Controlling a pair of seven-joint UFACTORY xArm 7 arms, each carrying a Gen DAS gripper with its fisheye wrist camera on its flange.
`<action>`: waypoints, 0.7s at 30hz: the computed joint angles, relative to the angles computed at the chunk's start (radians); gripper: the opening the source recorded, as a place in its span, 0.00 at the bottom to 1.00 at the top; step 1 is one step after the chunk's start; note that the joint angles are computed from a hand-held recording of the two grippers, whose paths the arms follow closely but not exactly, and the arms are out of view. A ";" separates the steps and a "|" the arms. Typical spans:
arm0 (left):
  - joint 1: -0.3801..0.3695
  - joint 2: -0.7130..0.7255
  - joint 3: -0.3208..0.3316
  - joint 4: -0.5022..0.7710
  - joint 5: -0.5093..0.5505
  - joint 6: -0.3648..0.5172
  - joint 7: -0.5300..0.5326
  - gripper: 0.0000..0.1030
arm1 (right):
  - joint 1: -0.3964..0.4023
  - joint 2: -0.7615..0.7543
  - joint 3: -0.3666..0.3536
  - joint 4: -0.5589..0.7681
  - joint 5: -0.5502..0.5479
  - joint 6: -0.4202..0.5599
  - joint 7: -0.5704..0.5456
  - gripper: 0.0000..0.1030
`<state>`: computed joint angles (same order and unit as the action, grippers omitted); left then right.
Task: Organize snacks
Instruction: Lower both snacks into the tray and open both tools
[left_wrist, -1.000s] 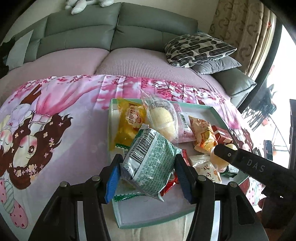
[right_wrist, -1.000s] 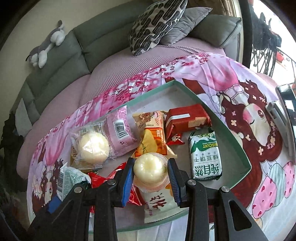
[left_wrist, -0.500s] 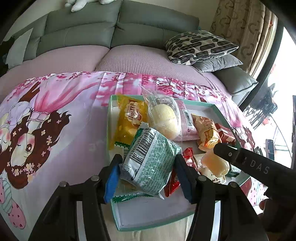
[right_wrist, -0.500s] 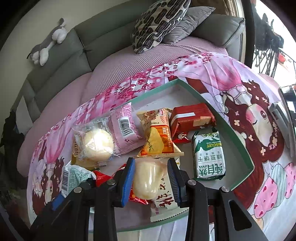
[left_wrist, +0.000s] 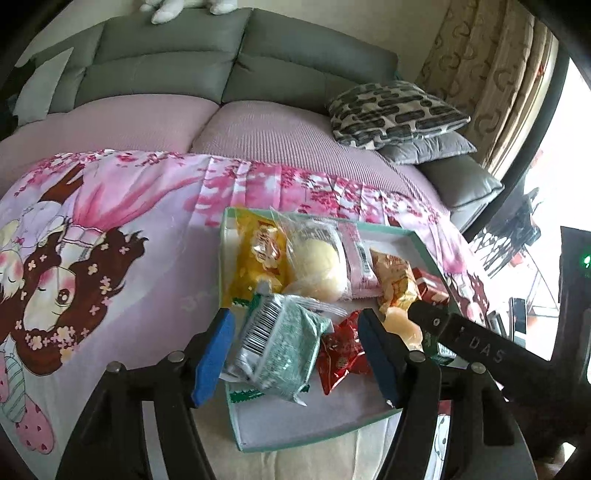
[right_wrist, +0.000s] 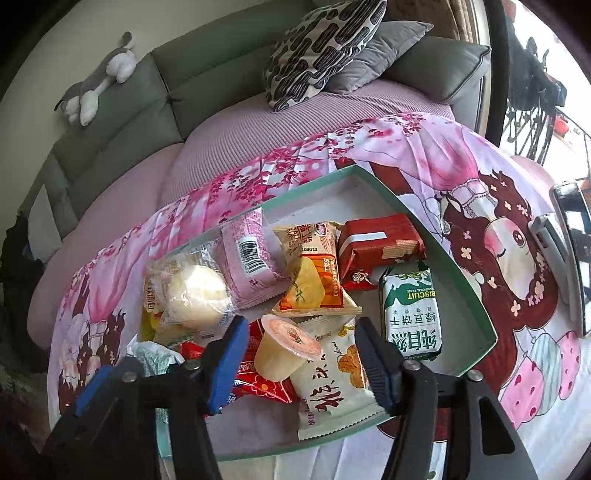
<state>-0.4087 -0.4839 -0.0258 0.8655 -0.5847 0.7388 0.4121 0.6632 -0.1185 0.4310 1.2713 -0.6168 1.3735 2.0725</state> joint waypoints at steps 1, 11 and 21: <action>0.003 -0.001 0.000 0.001 0.001 -0.004 -0.005 0.69 | 0.000 0.000 -0.001 -0.001 0.001 -0.004 -0.004 0.70; 0.102 0.023 -0.044 -0.013 0.166 -0.096 -0.188 0.84 | 0.005 0.024 -0.009 0.020 -0.006 -0.008 -0.048 0.94; 0.161 0.024 -0.067 -0.056 0.368 -0.226 -0.316 0.96 | 0.039 0.083 -0.017 0.093 -0.056 0.031 -0.110 1.00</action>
<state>-0.2473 -0.4595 -0.0925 0.8099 -0.2168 0.5125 0.0966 0.7023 -0.0351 0.4136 1.3646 -0.6731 1.4048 1.9629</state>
